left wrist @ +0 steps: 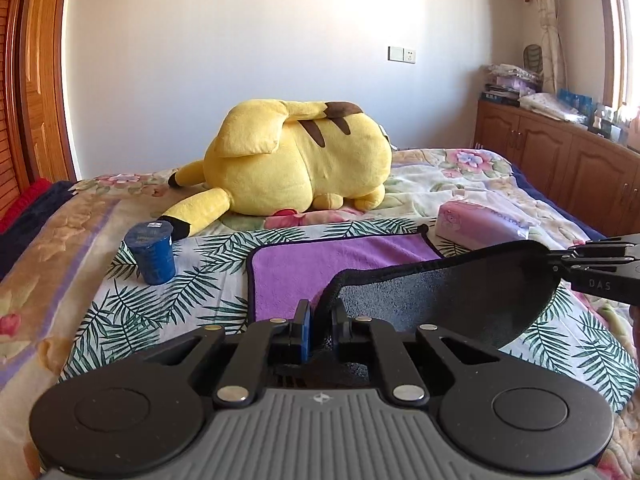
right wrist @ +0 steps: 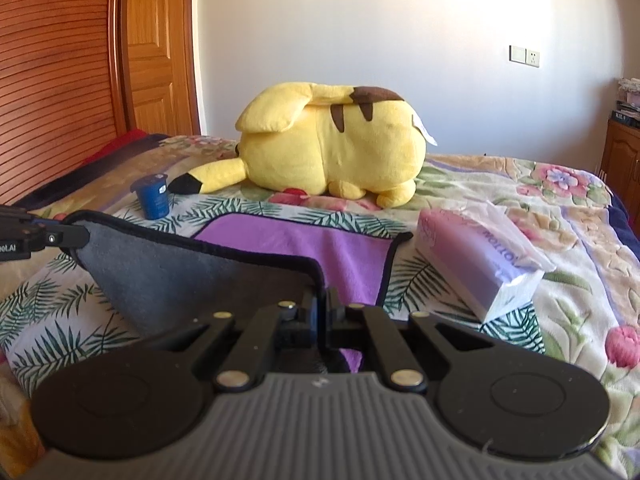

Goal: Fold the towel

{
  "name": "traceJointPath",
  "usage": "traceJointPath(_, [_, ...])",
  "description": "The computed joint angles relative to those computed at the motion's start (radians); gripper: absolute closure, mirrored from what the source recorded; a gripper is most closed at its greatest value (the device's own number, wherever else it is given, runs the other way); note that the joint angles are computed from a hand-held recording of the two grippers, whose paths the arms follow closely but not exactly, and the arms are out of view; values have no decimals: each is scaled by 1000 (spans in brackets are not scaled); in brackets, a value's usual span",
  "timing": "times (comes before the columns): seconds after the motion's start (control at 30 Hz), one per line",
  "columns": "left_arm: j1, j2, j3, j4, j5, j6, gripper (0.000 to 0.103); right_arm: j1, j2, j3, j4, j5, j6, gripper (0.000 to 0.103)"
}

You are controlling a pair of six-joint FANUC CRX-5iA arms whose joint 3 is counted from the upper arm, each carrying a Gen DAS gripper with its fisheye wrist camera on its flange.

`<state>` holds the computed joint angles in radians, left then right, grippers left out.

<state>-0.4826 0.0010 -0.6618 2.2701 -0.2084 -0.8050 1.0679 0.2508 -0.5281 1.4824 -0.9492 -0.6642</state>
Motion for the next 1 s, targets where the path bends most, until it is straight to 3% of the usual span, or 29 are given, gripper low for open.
traceJointPath(0.2, [-5,24,26,28,4,-37,103,-16,4,-2,21,7,7,99])
traceJointPath(0.33, [54,45,26,-152,-57,137,103,-31,-6,-11,34,31,-18,99])
traceJointPath(1.0, [73,97,79,-201,-100,139,103,-87,1,-8,102,71,-12,99])
